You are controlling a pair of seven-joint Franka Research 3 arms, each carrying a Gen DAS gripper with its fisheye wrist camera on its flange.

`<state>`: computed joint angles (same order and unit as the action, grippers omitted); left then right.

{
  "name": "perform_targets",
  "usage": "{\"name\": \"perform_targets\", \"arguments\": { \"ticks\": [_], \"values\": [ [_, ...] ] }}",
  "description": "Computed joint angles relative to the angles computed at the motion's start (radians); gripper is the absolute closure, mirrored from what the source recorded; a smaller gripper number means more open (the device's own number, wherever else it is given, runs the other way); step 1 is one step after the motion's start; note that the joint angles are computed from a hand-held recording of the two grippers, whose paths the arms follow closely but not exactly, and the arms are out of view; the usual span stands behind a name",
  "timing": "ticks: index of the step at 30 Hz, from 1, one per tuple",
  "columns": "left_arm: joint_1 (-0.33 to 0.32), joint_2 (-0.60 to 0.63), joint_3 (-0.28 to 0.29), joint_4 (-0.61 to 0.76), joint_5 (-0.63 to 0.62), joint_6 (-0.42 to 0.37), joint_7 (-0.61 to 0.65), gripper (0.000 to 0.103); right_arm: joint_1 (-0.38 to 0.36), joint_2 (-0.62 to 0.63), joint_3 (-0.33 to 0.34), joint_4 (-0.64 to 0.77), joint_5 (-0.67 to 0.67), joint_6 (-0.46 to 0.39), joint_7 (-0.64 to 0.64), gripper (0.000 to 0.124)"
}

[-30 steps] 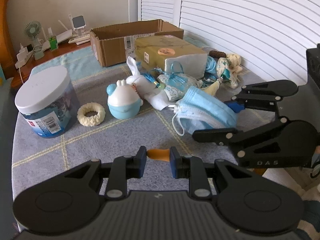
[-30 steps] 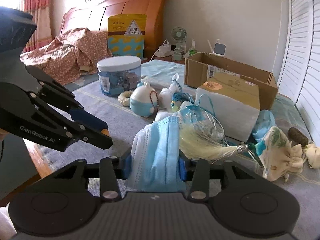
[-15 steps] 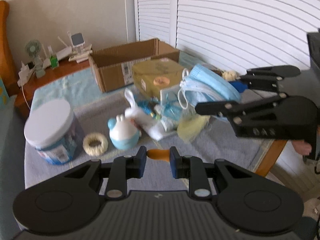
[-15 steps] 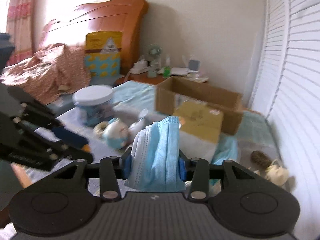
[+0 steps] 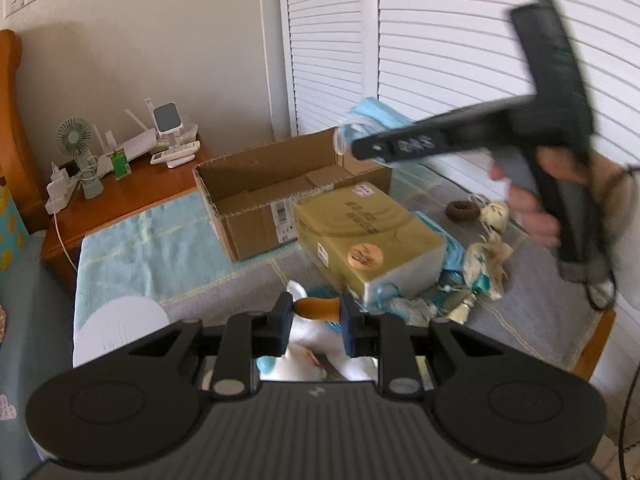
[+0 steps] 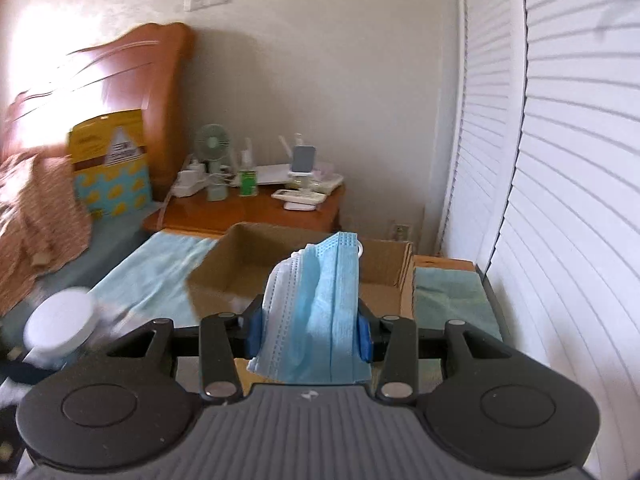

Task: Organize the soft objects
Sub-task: 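Carry the blue masks with the right tool and drop them into the cardboard box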

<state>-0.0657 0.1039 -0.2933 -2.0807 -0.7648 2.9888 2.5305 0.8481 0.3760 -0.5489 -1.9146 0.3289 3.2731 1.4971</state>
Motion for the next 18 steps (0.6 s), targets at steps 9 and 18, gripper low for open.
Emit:
{"name": "perform_targets", "arguments": {
  "ticks": [9, 18],
  "values": [
    [0.022, 0.090, 0.003, 0.096, 0.191, -0.027, -0.175, 0.080, -0.136, 0.238, 0.017, 0.340, -0.059, -0.193, 0.174, 0.044],
    [0.046, 0.201, -0.015, 0.265, 0.403, -0.078, -0.368, 0.080, -0.187, 0.161, 0.083, 0.241, -0.141, -0.136, 0.260, 0.022]
  ]
}}
